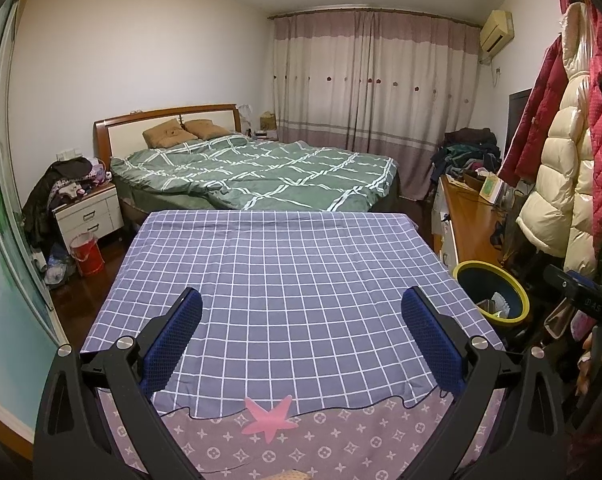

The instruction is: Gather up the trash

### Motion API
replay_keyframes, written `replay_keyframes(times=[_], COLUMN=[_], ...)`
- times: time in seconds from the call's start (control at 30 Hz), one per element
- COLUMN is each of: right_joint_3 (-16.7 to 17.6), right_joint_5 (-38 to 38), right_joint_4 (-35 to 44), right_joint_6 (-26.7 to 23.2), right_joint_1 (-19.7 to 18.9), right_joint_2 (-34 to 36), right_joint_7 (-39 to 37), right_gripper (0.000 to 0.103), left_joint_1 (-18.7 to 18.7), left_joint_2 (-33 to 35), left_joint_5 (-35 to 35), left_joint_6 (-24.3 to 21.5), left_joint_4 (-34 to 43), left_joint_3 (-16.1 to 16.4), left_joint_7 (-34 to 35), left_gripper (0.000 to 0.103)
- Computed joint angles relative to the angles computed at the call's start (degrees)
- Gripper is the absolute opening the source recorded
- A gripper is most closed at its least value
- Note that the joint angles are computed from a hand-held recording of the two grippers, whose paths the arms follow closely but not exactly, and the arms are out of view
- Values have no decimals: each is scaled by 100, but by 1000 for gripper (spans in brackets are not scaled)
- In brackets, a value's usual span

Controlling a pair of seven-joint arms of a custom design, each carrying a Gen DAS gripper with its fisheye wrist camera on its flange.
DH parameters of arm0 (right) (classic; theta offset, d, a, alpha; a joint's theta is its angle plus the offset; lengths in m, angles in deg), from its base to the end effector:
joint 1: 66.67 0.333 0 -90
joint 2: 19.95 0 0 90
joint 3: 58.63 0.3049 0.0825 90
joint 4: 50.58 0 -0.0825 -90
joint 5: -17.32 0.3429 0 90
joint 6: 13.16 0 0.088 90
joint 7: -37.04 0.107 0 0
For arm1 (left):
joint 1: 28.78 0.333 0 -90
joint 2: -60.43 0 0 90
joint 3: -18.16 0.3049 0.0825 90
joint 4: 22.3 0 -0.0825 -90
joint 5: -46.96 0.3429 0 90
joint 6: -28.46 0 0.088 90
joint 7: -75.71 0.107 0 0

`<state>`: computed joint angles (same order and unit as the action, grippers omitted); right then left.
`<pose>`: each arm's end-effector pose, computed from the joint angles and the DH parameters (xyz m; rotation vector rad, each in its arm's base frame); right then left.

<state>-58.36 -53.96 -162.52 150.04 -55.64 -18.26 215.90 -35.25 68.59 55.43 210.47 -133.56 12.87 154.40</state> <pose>0.5419 0.1597 0.5379 -1.3144 1.7578 -0.9093 0.5844 -0.1319 0.5550 -1.4706 1.7093 -1.0971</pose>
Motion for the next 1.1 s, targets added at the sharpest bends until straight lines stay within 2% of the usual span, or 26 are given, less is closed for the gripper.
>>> replay_keyframes(times=[0.43, 0.87, 1.07, 1.1], right_joint_3=[-15, -16, -23, -25], right_joint_5=[25, 55, 89, 84], right_joint_4=[6, 0, -17, -14], right_joint_6=[30, 34, 65, 85], right_joint_1=[5, 13, 8, 5], right_joint_2=[25, 29, 24, 43], right_joint_7=[-24, -51, -78, -70], right_gripper=[87, 87, 87, 87], left_joint_1=[113, -56, 63, 243], left_joint_2=[57, 140, 193, 213], left_joint_5=[-164, 111, -24, -259], left_joint_6=[-135, -285, -258, -287], left_joint_4=[78, 214, 238, 259], left_joint_3=[-117, 84, -46, -260], left_joint_7=[199, -101, 3, 210], left_gripper=[98, 98, 98, 98])
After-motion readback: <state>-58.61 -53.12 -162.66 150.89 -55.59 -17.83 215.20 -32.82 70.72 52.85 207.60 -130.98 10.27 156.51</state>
